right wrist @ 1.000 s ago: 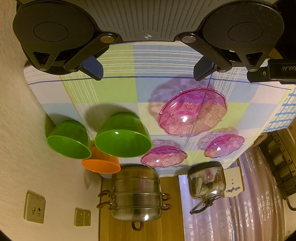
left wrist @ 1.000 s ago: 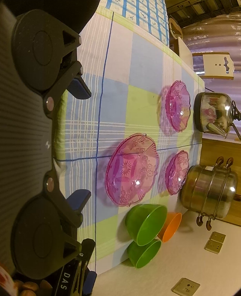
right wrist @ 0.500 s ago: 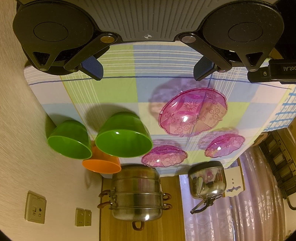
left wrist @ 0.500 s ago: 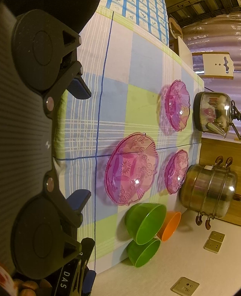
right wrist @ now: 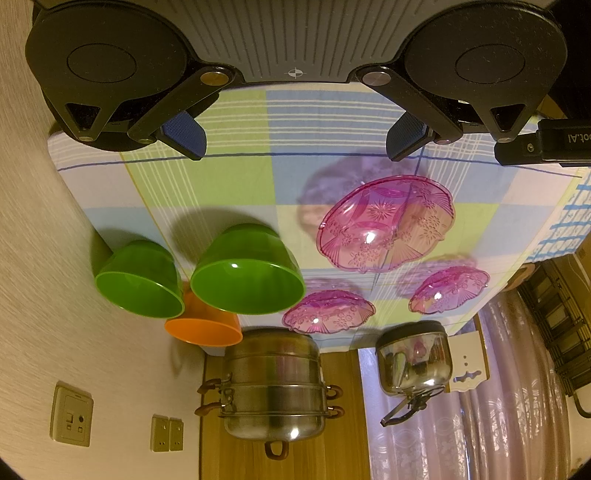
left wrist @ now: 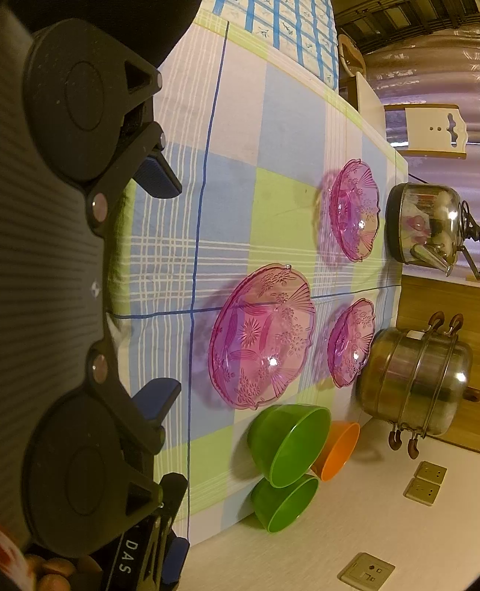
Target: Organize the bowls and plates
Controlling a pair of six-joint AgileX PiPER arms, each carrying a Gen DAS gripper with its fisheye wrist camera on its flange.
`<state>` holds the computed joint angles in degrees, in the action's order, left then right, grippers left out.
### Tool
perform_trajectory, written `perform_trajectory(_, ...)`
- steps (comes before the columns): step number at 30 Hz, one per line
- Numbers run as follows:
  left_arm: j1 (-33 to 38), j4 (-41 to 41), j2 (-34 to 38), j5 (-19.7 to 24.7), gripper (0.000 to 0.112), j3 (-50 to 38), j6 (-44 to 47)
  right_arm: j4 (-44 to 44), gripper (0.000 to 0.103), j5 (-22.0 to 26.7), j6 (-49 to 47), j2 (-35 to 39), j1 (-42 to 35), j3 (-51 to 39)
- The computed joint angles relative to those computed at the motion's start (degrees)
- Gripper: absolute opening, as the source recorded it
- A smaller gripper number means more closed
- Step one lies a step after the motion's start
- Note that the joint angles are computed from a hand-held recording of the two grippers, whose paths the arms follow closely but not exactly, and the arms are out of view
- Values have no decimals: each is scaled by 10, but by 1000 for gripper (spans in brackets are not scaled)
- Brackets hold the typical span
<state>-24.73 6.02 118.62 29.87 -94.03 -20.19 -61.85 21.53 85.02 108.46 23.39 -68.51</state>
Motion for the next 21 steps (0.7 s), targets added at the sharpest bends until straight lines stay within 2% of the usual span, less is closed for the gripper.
perform_trajectory(21, -1, -3, 0, 0, 103, -1, 1, 0, 103, -1, 0, -1, -1, 1)
